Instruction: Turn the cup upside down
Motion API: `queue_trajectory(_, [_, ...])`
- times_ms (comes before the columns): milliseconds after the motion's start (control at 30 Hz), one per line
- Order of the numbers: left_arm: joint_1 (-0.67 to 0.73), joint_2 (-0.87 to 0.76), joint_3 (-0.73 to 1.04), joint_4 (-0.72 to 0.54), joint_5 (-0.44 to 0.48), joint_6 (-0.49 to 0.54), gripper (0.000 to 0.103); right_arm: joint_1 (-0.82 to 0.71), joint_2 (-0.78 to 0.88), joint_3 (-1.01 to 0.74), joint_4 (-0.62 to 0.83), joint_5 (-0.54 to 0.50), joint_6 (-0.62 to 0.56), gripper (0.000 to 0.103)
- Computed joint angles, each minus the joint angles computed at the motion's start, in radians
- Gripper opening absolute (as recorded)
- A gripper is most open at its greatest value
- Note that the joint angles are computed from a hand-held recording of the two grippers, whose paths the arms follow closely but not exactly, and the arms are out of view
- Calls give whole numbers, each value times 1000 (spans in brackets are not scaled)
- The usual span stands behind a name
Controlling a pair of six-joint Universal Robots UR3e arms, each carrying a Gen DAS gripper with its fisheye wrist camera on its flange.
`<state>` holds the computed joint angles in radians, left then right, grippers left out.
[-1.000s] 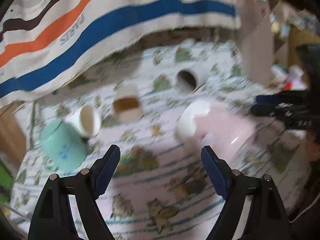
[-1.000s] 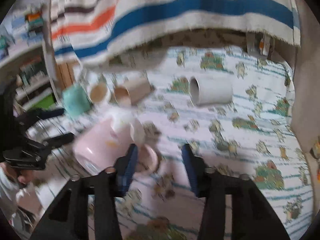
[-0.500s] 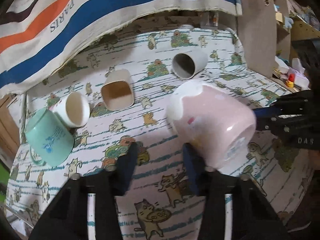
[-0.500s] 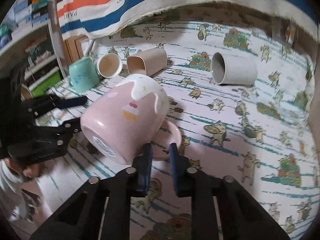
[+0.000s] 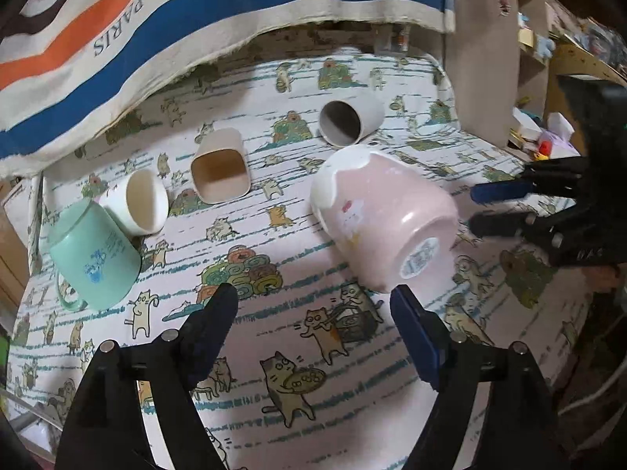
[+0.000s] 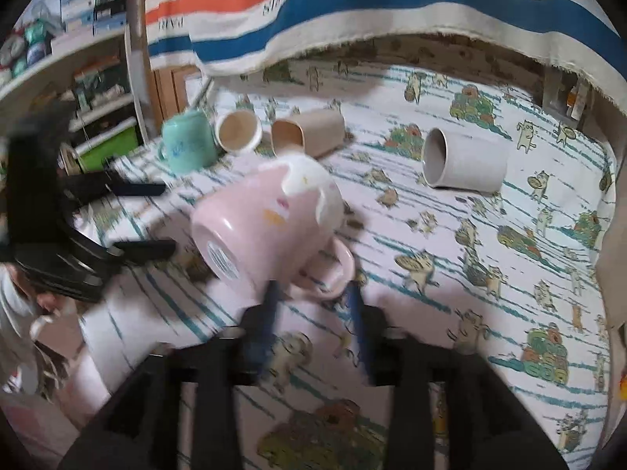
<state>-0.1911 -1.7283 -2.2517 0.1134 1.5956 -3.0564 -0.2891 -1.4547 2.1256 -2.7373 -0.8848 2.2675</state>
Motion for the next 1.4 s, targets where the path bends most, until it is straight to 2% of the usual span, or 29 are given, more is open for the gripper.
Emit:
queue_trajectory(33, [-14,-9,22,-25,16,1,79,10,10,9,-40,-19,7,59])
queue_trajectory(133, [-48,-64,99,-81,29,-19,79,66,60,-23,-77,-89,11,59])
queue_trajectory(300, [-46,-145,199,-144,-15,-55,79,155,131,-84,-113,-168,-12,58])
queue_trajectory(367, [-24,-141,193,-133,-48,-68,79,185,163,-118,-112,-190,-27,52])
queue_trajectory(433, [-12,-135,182,-110,-59,-70,79,209,192,-159,-89,-206,-26,42])
queue_trajectory(500, [-6,-129,174,-93,-55,-67,79,231,222,-197,-89,-218,-17,40])
queue_trajectory(567, [7,-119,163,-83,-58,-67,79,251,252,-238,-84,-233,2,29])
queue_trajectory(633, [21,-106,150,-76,-60,-72,79,252,267,-285,-23,-209,15,5])
queue_trajectory(733, [51,-85,124,-62,-70,-81,79,243,271,-320,35,-156,37,4])
queue_trajectory(867, [85,-64,92,-40,-59,-104,79,246,245,-264,-94,-178,72,5])
queue_trajectory(1000, [154,-42,56,-23,-113,-120,79,235,250,-281,-114,-182,145,5])
queue_trajectory(1100, [182,-28,31,-22,-165,-78,79,233,239,-269,-89,-185,137,5])
queue_trajectory(1167, [174,-23,16,-11,-184,-52,80,234,226,-240,-111,-194,153,17])
queue_trajectory(1200, [155,-31,17,6,-165,-59,83,228,214,-211,-148,-190,176,30])
queue_trajectory(1233, [135,-45,30,13,-145,-74,92,224,208,-189,-186,-184,192,40])
queue_trajectory(1267, [115,-58,47,16,-130,-100,103,215,200,-161,-238,-178,212,44])
queue_trajectory(1400, [49,-128,167,-49,-93,-233,103,186,185,-121,-400,-182,324,45])
